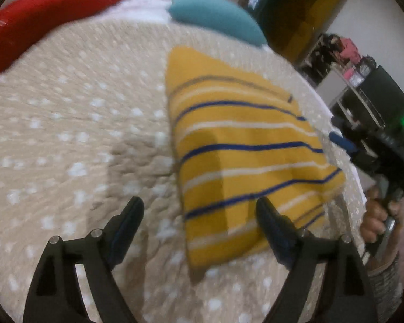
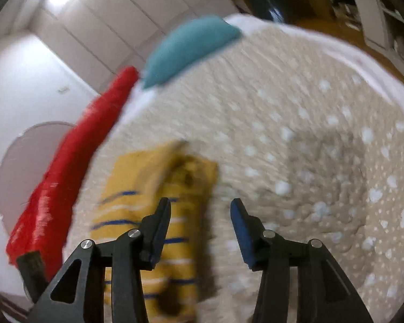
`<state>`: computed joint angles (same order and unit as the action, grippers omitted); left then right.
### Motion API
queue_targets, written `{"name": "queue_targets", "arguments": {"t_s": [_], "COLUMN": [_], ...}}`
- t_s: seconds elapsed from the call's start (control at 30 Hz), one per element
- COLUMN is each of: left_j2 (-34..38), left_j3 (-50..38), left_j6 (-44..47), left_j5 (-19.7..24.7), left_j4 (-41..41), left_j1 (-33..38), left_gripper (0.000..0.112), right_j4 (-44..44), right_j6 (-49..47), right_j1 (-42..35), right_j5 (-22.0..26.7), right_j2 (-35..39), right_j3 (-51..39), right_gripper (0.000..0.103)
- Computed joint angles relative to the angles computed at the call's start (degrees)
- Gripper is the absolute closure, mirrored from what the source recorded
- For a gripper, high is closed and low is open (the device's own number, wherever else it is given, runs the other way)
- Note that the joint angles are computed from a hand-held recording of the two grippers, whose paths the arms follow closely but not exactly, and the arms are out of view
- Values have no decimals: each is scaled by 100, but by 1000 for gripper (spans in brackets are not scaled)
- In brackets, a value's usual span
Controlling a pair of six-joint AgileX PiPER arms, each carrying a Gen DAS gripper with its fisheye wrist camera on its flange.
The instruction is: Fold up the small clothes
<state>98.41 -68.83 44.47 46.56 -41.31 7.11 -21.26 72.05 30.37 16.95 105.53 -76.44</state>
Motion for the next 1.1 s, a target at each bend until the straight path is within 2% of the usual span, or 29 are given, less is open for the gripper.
{"name": "queue_targets", "arguments": {"t_s": [0.07,0.1,0.17,0.23,0.3,0.33,0.37,0.4,0.43,0.47,0.53,0.6,0.67,0.73,0.83,0.87,0.97,1.07,1.1], "left_j2": [-625,-933,-1554,-2255,-2757,-2944,-3135,-3279,-3333,-3422,-3593,-3858,-4195,-4558,-5022,-5149,-5216,-5010,-4963], "left_j3": [591,849,1363,1899,2279,2406,2478,2513,2501,2507,2520,2729,2947,3041,3058,3065,2974,2825,2822], "left_j6": [336,436,572,715,1155,1530,1865,2124,2290,2227,1885,2057,2305,2066,1555,1683,2065,1384,938], "left_j5": [-396,-641,-1178,-1858,-2279,-2268,-2094,-1829,-1604,-1587,-1737,-1890,-1948,-2022,-1887,-1682,-640,-277,-392], "left_j4": [-252,-329,-448,-664,-1169,-1533,-1846,-2066,-2180,-2091,-1733,-2018,-2305,-2032,-1426,-1526,-1851,-1091,-631], "left_j1": [158,190,229,290,400,572,853,1171,1454,1538,1519,1571,1691,1631,1596,1728,2318,2016,1691], "left_gripper": [28,28,26,19,9,9,9,9,9,9,9,9,9,9,9,9,9,9,9], "right_j4": [-476,-516,68,841,1077,851,396,38,-265,-463,-1130,-1490,-1875,-2432,-3317,-3411,-3509,-3458,-3433], "right_j6": [125,-90,-969,-1716,-1908,-1729,-1398,-1018,-537,-208,589,994,1584,2339,3477,3613,3917,4310,4525], "right_j1": [257,438,620,703,744,773,854,927,998,1051,1293,1612,1831,2116,2726,2851,3369,3809,3925], "right_j5": [111,326,474,590,841,1276,1555,1693,1602,1555,1968,2644,2570,2588,2893,2972,3391,3765,3807], "right_j2": [-39,102,456,955,1375,1588,1780,1806,1644,1486,1200,1031,674,288,-25,-79,-107,-286,-369], "right_j3": [-261,-638,-1282,-1875,-2258,-2537,-2697,-2628,-2330,-2085,-1756,-1602,-1036,-513,-33,58,161,411,552], "right_gripper": [52,52,52,52,56,60,71,71,71,71,68,60,60,59,47,46,46,43,41]}}
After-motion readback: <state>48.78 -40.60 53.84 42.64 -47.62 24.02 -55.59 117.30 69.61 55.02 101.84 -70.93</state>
